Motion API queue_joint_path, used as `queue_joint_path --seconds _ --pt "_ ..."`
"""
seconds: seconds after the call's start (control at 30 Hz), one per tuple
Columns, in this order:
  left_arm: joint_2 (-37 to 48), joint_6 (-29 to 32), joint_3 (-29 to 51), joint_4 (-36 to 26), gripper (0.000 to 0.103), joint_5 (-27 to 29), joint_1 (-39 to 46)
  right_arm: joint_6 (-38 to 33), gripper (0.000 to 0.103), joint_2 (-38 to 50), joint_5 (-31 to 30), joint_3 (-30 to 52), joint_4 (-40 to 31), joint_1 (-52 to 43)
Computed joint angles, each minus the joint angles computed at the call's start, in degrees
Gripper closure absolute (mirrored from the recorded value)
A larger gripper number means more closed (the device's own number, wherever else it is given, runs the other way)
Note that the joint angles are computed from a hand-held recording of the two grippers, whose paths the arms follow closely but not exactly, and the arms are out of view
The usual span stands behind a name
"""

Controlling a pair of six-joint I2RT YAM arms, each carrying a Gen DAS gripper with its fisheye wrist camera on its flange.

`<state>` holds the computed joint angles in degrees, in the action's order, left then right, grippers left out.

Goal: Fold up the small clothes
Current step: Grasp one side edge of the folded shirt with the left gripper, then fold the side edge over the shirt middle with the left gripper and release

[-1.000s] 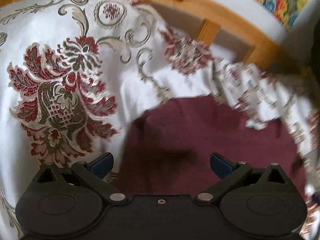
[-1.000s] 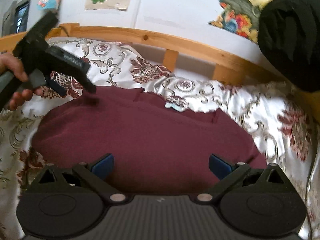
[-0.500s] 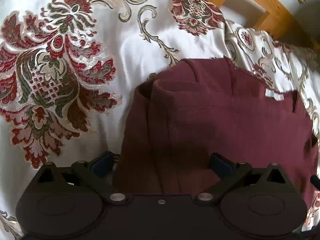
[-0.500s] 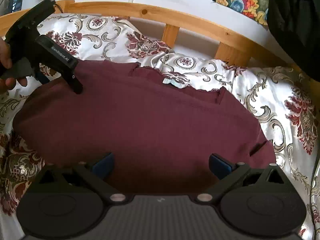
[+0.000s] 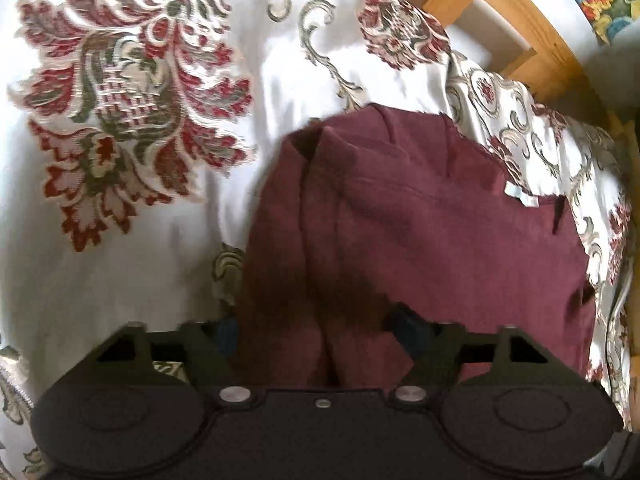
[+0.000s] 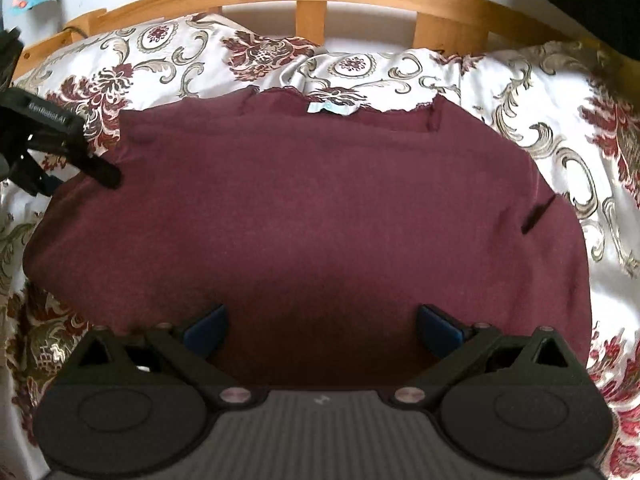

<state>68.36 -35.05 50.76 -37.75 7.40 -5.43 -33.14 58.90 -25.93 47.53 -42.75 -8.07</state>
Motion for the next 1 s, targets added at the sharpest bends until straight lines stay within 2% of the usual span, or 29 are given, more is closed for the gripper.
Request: queue_joint_path --seconds 0.07,0.13,0.27,0.4,0.53,0.7,0.83,1.0 --pt "-1.39 -0.85 -0.85 0.28 0.053 -0.48 0.23 0.03 0.000 0.09 -0.10 0.08 -0.14 -0.16" --pt "-2.82 -1.02 -1.77 1.43 0.064 -0.21 0.07 0.04 0.000 0.03 0.04 0.11 -0.16 -0.11" --pt "-5.34 0.13 -2.42 2.41 0.075 -3.03 -3.05 0.28 0.000 0.43 0.35 0.81 -0.92 0.24" --pt "-7.12 -0.62 -0.71 2.54 0.081 -6.36 -7.26 -1.06 0.000 2.63 0.39 4.10 -4.46 -0.05" --pt "-4.91 -1.75 7.92 -1.16 0.084 -12.70 -14.53 -2.23 0.000 4.84 -2.39 8.97 -8.23 -3.59" --pt "5.64 -1.82 23.89 -6.65 0.087 -20.66 -25.16 -2.80 0.000 9.29 -11.53 16.57 -10.06 -13.91" --pt "16.51 -0.06 36.61 -10.68 0.088 -25.00 -32.14 -4.27 0.000 12.76 -14.67 20.42 -8.38 -21.10" --pt "27.43 -0.29 44.30 -11.02 0.088 -26.53 -37.34 -3.45 0.000 18.04 -17.21 24.72 -7.65 -27.58"
